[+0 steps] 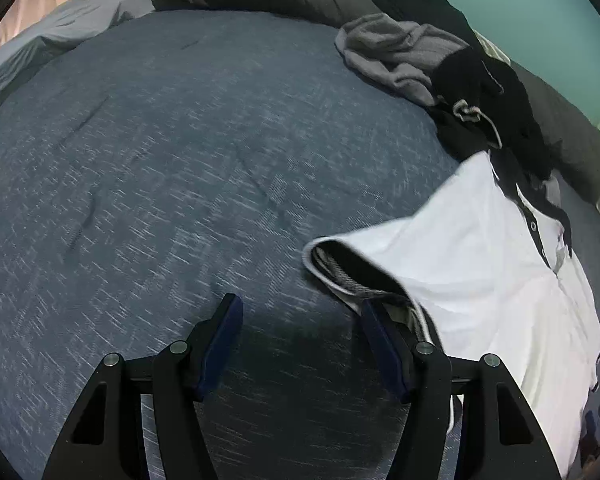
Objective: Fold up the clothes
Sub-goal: 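Move the left gripper to the folded-over black-trimmed sleeve hem, then close the left gripper on the folded sleeve hem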
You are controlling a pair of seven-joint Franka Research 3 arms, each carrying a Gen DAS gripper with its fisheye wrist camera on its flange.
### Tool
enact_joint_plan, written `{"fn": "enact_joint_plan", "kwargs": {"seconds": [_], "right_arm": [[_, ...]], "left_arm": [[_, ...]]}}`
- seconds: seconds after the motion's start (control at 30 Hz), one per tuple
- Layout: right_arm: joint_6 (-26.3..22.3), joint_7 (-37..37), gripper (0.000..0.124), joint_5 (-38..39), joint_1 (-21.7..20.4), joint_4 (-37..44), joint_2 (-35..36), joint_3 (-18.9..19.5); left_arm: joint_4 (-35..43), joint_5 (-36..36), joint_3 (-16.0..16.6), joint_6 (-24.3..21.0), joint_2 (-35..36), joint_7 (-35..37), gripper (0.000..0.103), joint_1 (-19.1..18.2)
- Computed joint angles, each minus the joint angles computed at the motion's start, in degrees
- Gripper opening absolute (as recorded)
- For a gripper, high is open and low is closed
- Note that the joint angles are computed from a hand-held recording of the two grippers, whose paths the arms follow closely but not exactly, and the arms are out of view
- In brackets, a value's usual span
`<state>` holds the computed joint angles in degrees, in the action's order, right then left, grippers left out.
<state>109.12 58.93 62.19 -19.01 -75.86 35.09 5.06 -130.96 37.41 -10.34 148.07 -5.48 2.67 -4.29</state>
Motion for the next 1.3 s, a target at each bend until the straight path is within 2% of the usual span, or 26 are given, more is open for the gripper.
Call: {"fn": "enact_joint_plan", "kwargs": {"seconds": [0.1, 0.3, 0.67, 0.93, 1.23, 1.27, 1.3], "right_arm": [[0.0, 0.0, 0.031, -0.1, 0.0, 0.0, 0.0, 0.0], [0.3, 0.6, 0.033, -0.4, 0.2, -0.1, 0.1, -0.1], [0.5, 1.3, 0.033, -0.6, 0.1, 0.6, 0.7, 0.1], [0.4, 1.4, 0.033, -0.4, 0.0, 0.2, 0.6, 0.2], [0.6, 2.4, 0.033, -0.7, 0.0, 0.7, 1.0, 0.2], [0.6, 2.5, 0.033, -0.8, 0.0, 0.7, 1.0, 0.2], [0.6, 2.5, 0.033, -0.8, 0.0, 0.7, 1.0, 0.2]], "left_arm": [[-1.4, 0.8, 0.5, 3.1, -1.0, -1.6, 0.066, 0.8], [-0.4, -2.3, 1.0, 4.2, 0.7, 2.0, 0.066, 1.1], [-2.8, -1.0, 0.4, 6.1, -2.0, -0.2, 0.066, 1.8], [-2.4, -4.2, -0.1, 9.4, 0.0, 2.3, 0.066, 0.7], [1.4, -3.3, 0.2, 7.6, 3.6, 4.1, 0.065, -0.7], [1.4, -3.4, 0.3, 7.7, 3.6, 4.1, 0.064, -0.9], [1.4, -3.5, 0.3, 7.7, 3.6, 4.2, 0.058, -1.0]]}}
